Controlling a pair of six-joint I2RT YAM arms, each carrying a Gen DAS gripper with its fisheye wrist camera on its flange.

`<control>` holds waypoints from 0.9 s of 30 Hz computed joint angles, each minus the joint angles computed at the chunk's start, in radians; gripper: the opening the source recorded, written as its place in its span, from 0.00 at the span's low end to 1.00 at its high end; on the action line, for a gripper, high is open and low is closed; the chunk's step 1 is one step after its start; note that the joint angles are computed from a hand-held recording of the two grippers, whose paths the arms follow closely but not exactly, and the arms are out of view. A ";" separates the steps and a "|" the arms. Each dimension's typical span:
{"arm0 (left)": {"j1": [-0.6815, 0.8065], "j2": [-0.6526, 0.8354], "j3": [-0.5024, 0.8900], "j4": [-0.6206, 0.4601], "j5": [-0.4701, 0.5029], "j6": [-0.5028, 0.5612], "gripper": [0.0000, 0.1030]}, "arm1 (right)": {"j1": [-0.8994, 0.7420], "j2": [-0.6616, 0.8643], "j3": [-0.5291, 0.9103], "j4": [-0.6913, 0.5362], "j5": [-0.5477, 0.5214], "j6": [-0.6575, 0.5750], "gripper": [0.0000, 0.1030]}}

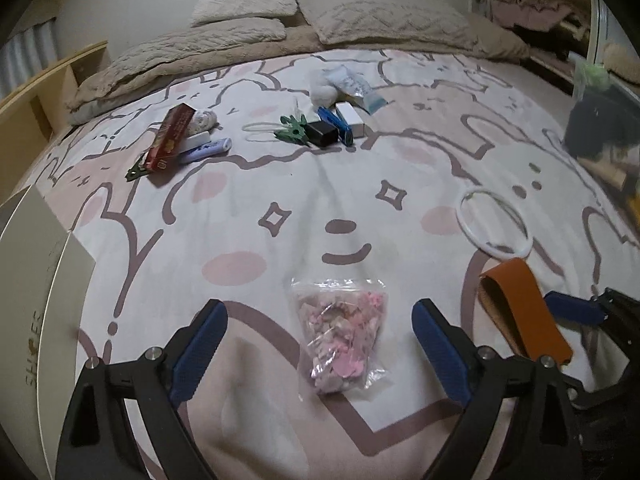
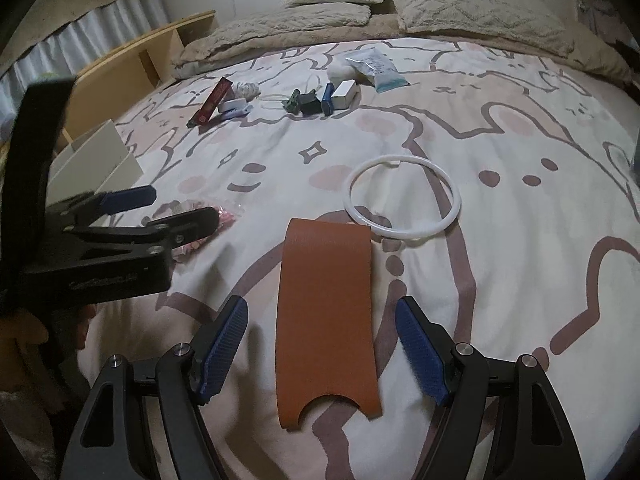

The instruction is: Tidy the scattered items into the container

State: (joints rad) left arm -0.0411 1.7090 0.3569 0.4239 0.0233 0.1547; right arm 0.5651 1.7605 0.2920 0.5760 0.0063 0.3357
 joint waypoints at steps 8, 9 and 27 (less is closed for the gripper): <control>0.005 0.085 0.043 -0.023 0.012 -0.008 0.75 | 0.057 0.010 0.007 -0.017 0.106 0.006 0.64; 0.009 0.088 0.046 -0.027 0.021 -0.010 0.73 | 0.058 0.010 0.006 -0.016 0.113 0.007 0.62; 0.068 0.006 -0.023 -0.015 0.192 -0.057 0.35 | 0.114 0.009 -0.011 0.035 0.225 0.024 0.44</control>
State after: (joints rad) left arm 0.0274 1.7148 0.3341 0.4090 0.2150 0.0980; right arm 0.6795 1.7695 0.2808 0.6112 0.2316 0.3602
